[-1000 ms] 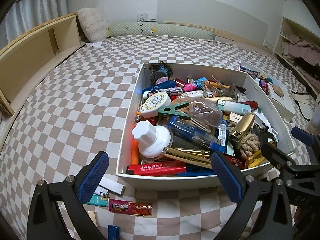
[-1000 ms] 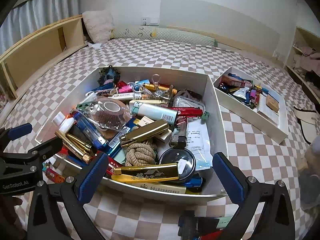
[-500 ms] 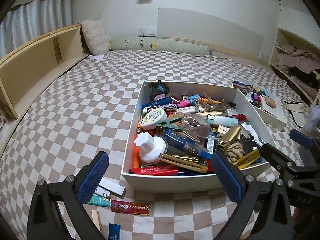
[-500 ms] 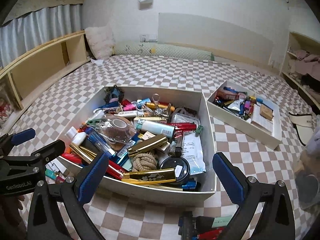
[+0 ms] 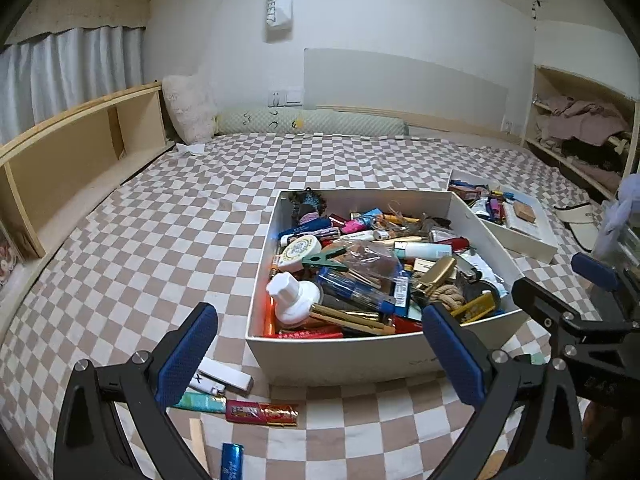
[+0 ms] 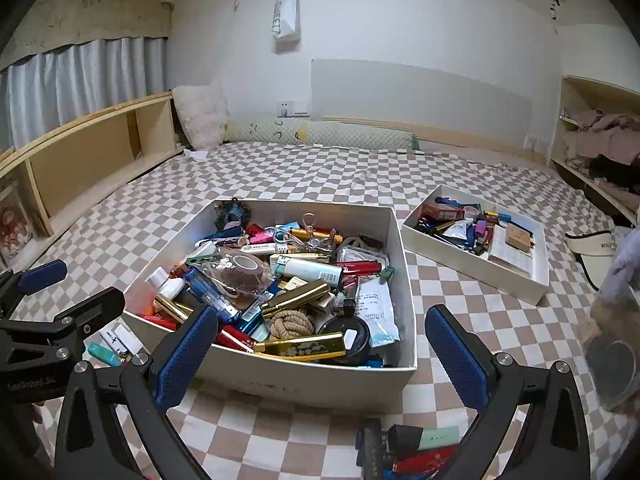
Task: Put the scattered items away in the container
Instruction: 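Withdraw both grippers from the box toward the items on the bedspread, then lower the left gripper toward the yellow-pink lighter while the right gripper moves toward the wooden strip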
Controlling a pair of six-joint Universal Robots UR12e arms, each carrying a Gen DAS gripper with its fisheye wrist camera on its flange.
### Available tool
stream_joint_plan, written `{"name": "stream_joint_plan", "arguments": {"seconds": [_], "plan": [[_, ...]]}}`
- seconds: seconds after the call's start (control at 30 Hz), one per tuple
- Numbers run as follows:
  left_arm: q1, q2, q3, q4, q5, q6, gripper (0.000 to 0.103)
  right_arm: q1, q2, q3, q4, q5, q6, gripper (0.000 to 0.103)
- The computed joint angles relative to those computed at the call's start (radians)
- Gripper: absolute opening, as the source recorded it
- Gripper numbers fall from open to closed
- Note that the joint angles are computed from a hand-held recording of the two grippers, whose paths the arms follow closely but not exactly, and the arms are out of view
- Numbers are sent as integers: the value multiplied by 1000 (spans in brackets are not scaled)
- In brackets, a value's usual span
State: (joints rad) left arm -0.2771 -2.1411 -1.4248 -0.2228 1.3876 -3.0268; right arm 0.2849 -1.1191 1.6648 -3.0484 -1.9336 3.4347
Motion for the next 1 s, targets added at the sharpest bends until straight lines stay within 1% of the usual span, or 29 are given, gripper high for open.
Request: {"name": "stream_joint_plan", "arguments": {"seconds": [0.1,0.17,0.23,0.3,0.5,0.57,0.63,0.67,0.7,0.77,0.83,0.93,1.0], "plan": [[6,6,-12,-7,-20,-14,103,6,-1,10,-24,-15,-17,103],[11,11,-22,-10,-41,-18,103,9,-2,22,-60,-18,-29,103],[18,16,-32,-21,-71,-14,103,15,1,32,-93,-37,-24,103],[25,22,-47,-16,-92,-7,103,18,1,40,-103,-40,-22,103],[35,38,-96,33,-76,6,103,29,1,65,-124,-38,-12,103],[40,41,-108,41,-72,1,103,34,1,70,-118,-44,19,103],[43,46,-120,43,-74,-3,103,42,4,67,-86,-72,50,103],[45,48,-125,40,-77,-3,103,45,6,67,-78,-77,47,103],[46,51,-131,36,-79,-1,103,46,8,70,-81,-69,31,103],[46,55,-140,28,-76,2,103,45,7,84,-102,-12,-16,103],[45,59,-150,13,-72,3,103,46,7,87,-72,20,-22,103],[44,66,-164,-12,-61,2,103,53,10,97,-52,32,-25,103],[43,71,-175,-29,-58,6,103,60,10,102,-31,20,-31,103]]}}
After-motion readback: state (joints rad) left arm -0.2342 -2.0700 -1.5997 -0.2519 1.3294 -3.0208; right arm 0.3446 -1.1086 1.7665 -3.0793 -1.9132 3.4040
